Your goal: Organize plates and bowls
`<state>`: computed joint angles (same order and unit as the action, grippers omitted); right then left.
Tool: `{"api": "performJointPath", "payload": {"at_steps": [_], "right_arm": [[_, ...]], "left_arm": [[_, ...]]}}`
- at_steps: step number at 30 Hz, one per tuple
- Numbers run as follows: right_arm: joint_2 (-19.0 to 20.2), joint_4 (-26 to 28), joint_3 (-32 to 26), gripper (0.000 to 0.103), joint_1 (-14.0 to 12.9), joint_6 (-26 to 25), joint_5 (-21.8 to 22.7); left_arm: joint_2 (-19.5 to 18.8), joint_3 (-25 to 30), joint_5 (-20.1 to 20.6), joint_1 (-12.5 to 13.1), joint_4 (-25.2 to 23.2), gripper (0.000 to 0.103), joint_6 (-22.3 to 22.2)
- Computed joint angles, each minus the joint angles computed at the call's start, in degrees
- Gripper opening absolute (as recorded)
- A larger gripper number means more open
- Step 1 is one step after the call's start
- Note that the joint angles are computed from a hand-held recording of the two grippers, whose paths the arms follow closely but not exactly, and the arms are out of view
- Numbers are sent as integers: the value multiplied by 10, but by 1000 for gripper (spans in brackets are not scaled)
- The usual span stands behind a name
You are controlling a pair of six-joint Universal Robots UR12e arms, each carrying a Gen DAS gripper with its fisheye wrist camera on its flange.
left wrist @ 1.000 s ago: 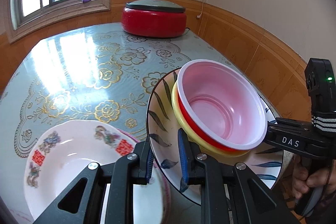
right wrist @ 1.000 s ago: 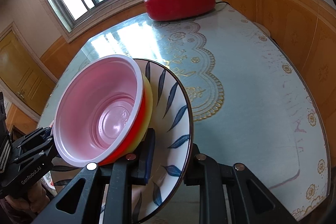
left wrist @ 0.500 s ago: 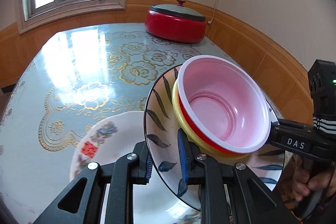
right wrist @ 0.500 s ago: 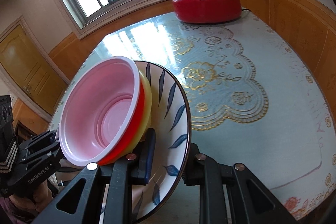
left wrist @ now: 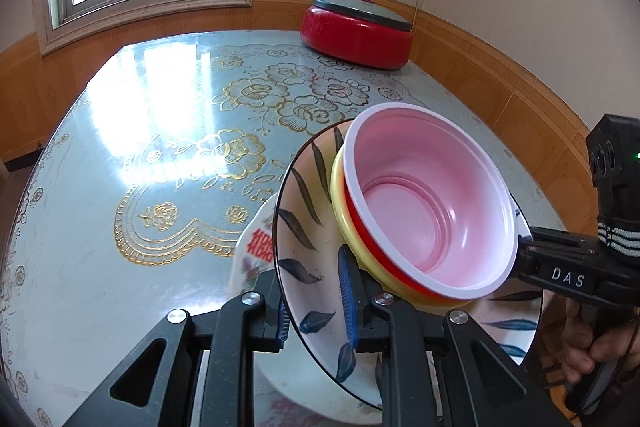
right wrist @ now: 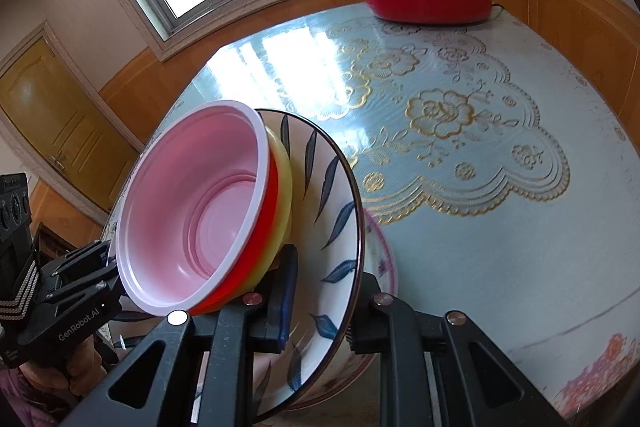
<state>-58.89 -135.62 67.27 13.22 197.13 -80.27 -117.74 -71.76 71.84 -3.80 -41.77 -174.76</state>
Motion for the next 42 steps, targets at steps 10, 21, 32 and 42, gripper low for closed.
{"api": "performJointPath", "payload": {"at_steps": [10,21,32,42], "right_arm": [[3,11,11,19,16,15,-47],[4,-17,18,18,26,-12,-91],[-10,-41,38,21,35,-27,-135],[-29,-83,72,23,22,-21,-88]], "left_arm": [[3,-15,-7,9,-27,20,40],[-4,-9,35,1,-7,20,33],[2,-25,103,-14,28,21,18],[6,-35,133,-25,40,23,10]]}}
